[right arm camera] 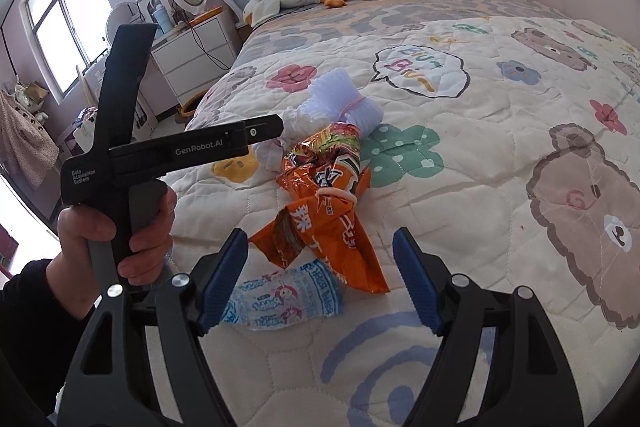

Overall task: Collect trash
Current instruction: 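Grasp the white tissue bundle with the left tool while the right tool grasps the orange chip bag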

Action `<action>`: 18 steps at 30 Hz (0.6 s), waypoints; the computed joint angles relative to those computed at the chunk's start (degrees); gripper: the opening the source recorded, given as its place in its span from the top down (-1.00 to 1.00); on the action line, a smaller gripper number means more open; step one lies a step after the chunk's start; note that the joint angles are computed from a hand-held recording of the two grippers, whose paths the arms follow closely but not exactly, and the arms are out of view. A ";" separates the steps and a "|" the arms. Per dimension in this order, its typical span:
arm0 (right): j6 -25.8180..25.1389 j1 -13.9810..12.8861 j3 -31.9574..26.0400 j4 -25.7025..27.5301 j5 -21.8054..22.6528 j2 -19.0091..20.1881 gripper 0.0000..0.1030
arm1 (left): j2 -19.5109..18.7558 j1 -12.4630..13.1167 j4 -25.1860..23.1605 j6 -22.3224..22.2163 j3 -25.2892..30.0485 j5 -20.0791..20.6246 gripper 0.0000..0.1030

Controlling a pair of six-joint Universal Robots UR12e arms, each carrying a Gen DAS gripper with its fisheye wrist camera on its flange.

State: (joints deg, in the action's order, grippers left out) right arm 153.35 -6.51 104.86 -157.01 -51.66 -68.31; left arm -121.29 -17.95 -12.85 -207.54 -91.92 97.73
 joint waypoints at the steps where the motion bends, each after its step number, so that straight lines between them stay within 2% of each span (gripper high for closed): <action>1: -0.14 0.29 -0.39 -0.12 -0.24 0.39 -0.39 | -0.24 0.09 -0.10 -0.09 0.18 -0.50 -0.60; 3: -0.23 0.81 -1.17 0.26 -0.59 1.11 -0.39 | -0.75 0.24 -0.47 0.21 0.59 -1.23 -0.57; 7: 0.02 1.75 -2.72 0.89 -1.27 2.57 -0.35 | -1.41 0.86 -0.24 0.00 0.88 -3.66 -0.30; 11: 0.39 2.38 -4.08 1.11 -1.79 3.65 -0.22 | -1.76 1.80 0.91 -0.76 0.75 -7.28 0.15; 15: 1.24 2.51 -4.89 1.63 -2.19 4.34 0.02 | -1.83 2.34 3.45 -2.06 -0.17 -9.21 0.29; 18: 2.19 2.72 -5.00 0.95 -3.91 4.59 0.37 | -1.79 2.77 5.56 -3.51 -0.93 -10.62 0.32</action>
